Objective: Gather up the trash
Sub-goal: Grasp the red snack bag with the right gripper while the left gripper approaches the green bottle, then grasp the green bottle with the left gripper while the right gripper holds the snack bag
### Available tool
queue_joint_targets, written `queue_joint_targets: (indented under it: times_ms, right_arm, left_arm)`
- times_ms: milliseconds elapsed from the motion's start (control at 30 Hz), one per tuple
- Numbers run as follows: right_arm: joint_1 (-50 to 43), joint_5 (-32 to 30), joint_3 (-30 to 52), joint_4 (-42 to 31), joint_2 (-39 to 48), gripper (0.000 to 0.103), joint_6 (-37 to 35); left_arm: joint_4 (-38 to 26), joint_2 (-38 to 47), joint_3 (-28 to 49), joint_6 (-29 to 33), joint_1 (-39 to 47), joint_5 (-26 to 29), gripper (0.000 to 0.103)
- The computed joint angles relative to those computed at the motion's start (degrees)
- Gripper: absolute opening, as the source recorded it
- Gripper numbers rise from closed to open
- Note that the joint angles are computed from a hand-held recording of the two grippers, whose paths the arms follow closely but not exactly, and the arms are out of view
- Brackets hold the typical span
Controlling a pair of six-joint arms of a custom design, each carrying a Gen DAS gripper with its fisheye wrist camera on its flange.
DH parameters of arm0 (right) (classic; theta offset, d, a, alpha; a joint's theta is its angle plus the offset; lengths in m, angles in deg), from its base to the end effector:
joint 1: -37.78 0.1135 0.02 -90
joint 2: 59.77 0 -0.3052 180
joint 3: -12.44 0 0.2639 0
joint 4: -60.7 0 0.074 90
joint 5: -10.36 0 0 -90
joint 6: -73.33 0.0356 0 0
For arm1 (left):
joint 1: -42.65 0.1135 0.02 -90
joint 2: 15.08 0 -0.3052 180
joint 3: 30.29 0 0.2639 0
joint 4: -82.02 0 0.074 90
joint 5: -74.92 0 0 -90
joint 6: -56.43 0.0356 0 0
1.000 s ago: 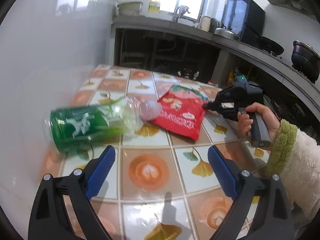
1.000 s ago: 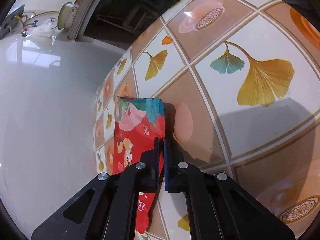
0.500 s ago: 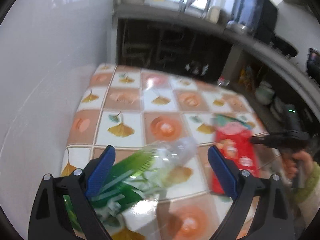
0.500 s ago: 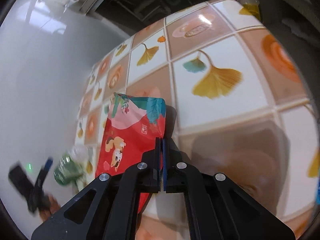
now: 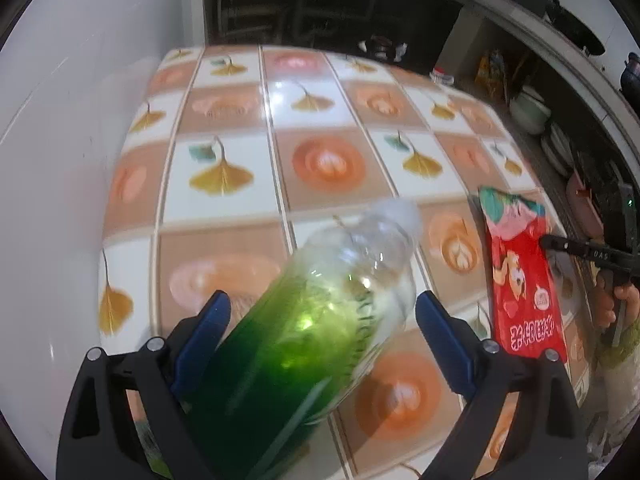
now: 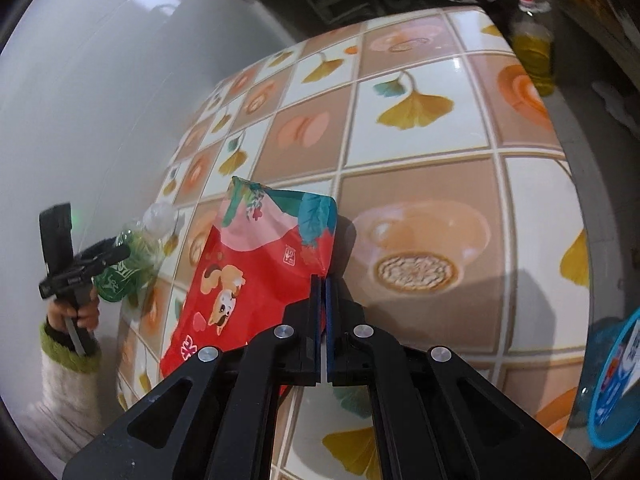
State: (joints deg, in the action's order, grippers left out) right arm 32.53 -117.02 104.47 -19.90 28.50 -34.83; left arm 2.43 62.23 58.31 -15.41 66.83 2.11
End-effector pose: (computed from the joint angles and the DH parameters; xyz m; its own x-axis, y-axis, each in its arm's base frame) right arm 0.2981 -0.0057 0.3363 -0.9011 -0.1659 -0.4006 -0.3639 0.7917 0.4908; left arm 0.2339 0.0935 0.3626 -0.8963 -0.0760 -0.4369 -0.0129 0.9892 -0.1457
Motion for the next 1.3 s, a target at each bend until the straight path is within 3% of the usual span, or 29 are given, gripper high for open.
queue_joint_targets:
  times_ms: [167,233,433,567,800,900,967,1033,1300]
  right_arm:
    - [1.1,1.3,-1.8,0.1,-2.7,0.0,-3.3]
    - [2.0,2.4,-2.8,0.6,-4.1,0.0,-4.3]
    - [2.2,5.8,-6.7,-0.3,-10.6,0.001,-10.6]
    - [1.6,6.7,-8.7,-1.5,-14.2,0.001,-14.0]
    - [-1.7,6.1,-10.3,-4.8,-16.8,0.004,-17.1]
    - [-4.0,4.5,-10.1,-6.4,-15.9,0.011,-15.9]
    - [-4.4,5.1,-10.3,-6.6,-16.2,0.024,-14.5]
    - [-4.3,6.2,-10.9,-6.0,-17.8,0.046,-13.5]
    - [-4.6,3.9,-11.6,-10.1,-18.7,0.05,-11.9]
  left_arm:
    - [-3.2,-5.9,-4.0,-1.4,-4.0,-3.9,0.087]
    - [-4.8,-8.6,-5.2,-2.6,-5.6,-4.1,0.08]
    - [-12.8,-13.8,-7.8,-8.9,-3.9,4.3,0.065]
    - [-18.4,-18.0,-9.4,-10.2,-2.6,11.1,0.063]
    - [-17.7,-24.2,-10.6,-17.7,-8.5,12.1,0.064]
    - [-15.1,-24.4,-10.8,-20.1,-10.0,11.0,0.064]
    - [-13.7,-24.0,-11.3,-21.4,-11.4,10.2,0.064]
    - [-12.6,-23.5,-12.0,-22.3,-12.7,10.7,0.064]
    - [-8.5,-22.9,-14.5,-24.0,-16.1,11.2,0.064]
